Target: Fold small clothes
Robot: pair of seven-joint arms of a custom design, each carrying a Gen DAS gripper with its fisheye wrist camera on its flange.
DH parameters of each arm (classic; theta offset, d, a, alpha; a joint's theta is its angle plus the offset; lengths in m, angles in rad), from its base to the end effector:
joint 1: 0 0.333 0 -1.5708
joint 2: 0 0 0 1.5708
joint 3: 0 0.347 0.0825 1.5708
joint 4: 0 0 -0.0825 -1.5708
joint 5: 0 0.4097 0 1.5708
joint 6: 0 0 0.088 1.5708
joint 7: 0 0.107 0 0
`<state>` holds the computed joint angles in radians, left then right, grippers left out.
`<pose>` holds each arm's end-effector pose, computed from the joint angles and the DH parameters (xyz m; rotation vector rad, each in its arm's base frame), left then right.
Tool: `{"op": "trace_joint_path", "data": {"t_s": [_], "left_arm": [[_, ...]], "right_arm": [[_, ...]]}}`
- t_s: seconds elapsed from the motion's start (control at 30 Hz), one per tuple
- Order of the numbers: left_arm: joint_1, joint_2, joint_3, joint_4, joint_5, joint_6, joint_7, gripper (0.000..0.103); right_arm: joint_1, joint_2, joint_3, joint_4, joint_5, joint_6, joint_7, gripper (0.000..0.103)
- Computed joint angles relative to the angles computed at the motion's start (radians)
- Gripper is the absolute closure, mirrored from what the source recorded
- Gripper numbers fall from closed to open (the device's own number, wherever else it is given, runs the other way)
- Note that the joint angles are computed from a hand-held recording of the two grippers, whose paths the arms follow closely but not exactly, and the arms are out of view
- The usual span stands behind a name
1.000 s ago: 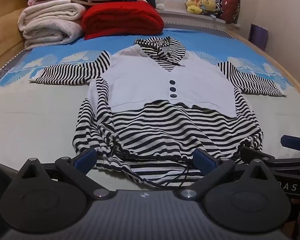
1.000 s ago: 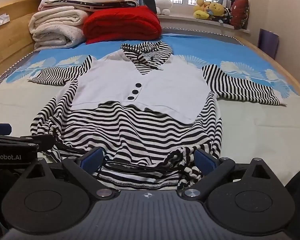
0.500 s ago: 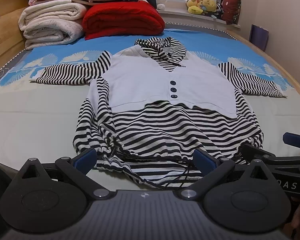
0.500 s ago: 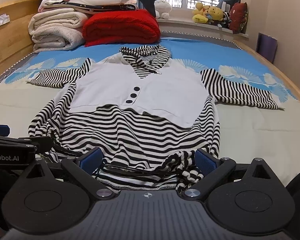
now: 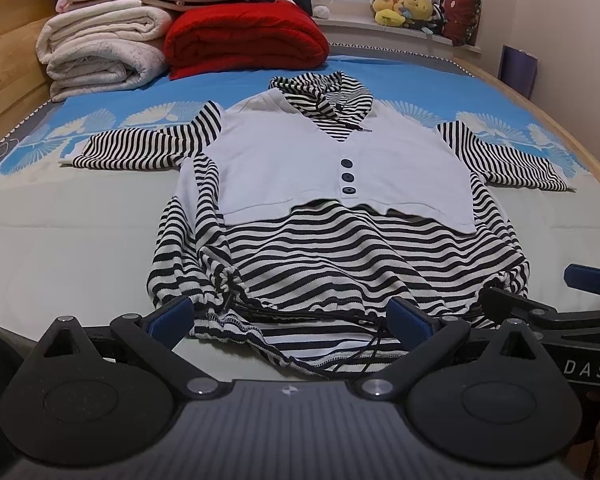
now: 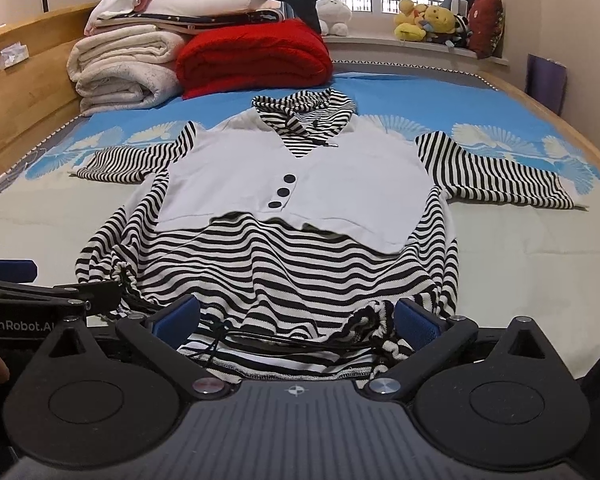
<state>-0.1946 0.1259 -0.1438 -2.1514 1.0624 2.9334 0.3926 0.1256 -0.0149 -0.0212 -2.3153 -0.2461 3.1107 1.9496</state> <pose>0.5521 -0.2514 0.4094 -1.6528 1.8867 -0.7455 0.5689 0.0803 0.4577 -1.6903 1.7449 -0.6521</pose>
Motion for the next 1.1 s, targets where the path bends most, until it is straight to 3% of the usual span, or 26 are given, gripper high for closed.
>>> {"op": "trace_joint_path", "data": {"t_s": [0.1, 0.17, 1.1], "left_arm": [[0.001, 0.001, -0.001, 0.0, -0.009, -0.002, 0.008, 0.001], [0.001, 0.001, -0.001, 0.0, -0.012, -0.004, 0.009, 0.001], [0.001, 0.001, 0.0, -0.001, -0.016, -0.002, 0.013, 0.001]], "right_arm": [[-0.024, -0.003, 0.003, 0.007, -0.185, 0.001, 0.144, 0.001], [-0.027, -0.003, 0.004, 0.012, -0.241, -0.001, 0.183, 0.004], [-0.015, -0.005, -0.001, 0.004, -0.159, -0.008, 0.118, 0.006]]}}
